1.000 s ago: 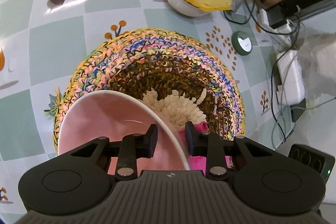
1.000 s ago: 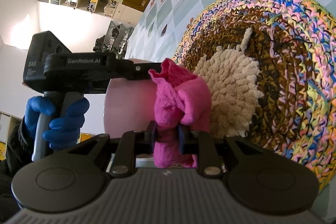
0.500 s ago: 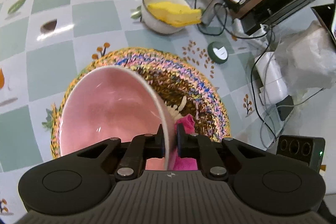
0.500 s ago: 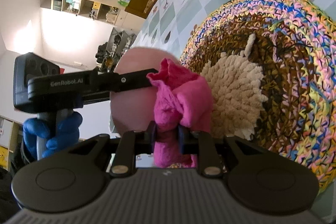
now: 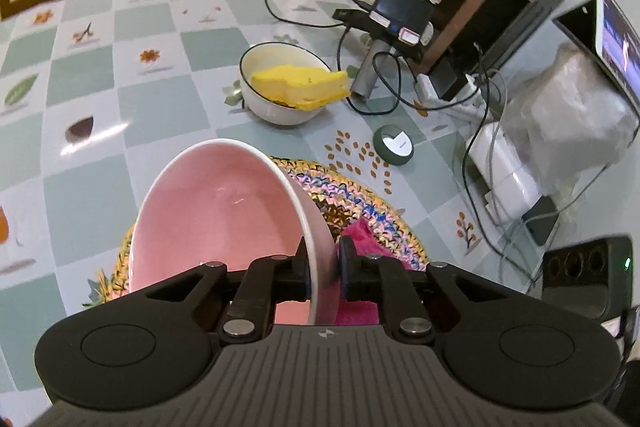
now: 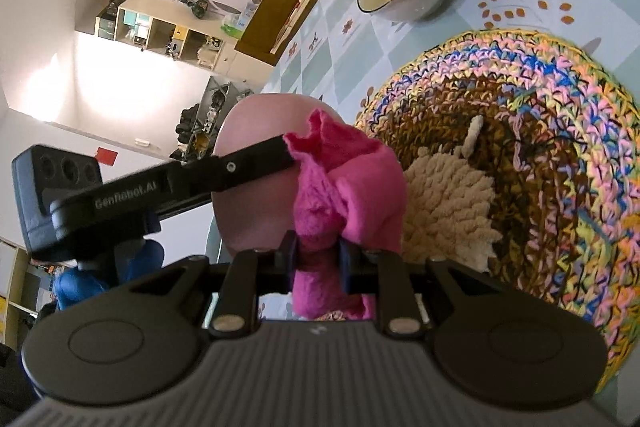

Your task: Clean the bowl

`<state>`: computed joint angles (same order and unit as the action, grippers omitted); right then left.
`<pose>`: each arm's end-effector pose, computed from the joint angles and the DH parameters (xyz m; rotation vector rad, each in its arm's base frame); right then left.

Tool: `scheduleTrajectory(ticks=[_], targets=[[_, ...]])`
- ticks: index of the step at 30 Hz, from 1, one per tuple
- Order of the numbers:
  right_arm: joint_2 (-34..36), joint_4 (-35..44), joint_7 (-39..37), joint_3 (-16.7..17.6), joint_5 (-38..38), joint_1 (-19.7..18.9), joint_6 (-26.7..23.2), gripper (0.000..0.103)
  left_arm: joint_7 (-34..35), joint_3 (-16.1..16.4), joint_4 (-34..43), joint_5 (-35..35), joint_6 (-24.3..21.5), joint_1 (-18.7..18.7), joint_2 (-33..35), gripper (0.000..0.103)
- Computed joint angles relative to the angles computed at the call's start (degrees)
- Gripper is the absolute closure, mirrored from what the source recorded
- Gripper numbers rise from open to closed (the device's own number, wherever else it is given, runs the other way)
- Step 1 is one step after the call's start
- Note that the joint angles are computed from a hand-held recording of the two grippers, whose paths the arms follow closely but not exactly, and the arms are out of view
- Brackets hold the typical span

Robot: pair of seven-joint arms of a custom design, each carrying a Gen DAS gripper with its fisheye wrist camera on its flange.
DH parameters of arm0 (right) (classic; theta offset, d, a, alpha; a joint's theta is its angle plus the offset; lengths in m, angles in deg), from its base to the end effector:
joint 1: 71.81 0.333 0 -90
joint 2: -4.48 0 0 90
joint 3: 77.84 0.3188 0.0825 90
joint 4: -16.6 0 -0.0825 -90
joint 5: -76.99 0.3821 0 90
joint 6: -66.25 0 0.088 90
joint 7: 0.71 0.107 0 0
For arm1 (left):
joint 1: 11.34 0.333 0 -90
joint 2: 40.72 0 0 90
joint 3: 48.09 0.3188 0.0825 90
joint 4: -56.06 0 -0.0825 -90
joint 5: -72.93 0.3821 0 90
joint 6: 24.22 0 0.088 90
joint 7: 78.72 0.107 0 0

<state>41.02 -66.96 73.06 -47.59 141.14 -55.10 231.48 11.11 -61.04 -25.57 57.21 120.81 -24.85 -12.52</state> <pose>0.6075 0.4380 0.4095 -1.3584 1.5548 0.5565 0.6816 -0.2954 0.4926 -1.8137 2.2707 -1.0448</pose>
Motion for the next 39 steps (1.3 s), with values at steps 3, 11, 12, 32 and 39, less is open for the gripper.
scheduleTrajectory(ticks=[3, 11, 12, 32, 39], targets=[[0.08, -0.4, -0.79, 0.87, 1.5, -0.59, 0.49, 0.081, 1.61, -0.24, -2.66, -0.12, 1.71, 0.24, -1.19, 0.089], [0.18, -0.86, -3.16, 1.29, 8.46, -0.82, 0.57, 0.081, 3.56, -1.11, -7.6, -3.47, 4.02, 1.36, -3.65, 0.091], [0.01, -0.88, -3.02, 0.84, 8.78, -0.49, 0.41, 0.081, 3.86, -1.13, -8.12, -3.56, 4.05, 1.37, -3.91, 0.091], [-0.46, -0.19, -3.62, -2.93, 16.34, 2.56, -0.97, 0.081, 9.38, -3.35, -16.31, -13.2, 9.13, 4.5, -8.81, 0.092], [-0.89, -0.18, -3.38, -4.43, 18.36, 3.96, 0.31, 0.081, 11.67, -2.86, -16.93, -14.39, 7.48, 4.2, -9.47, 0.093]])
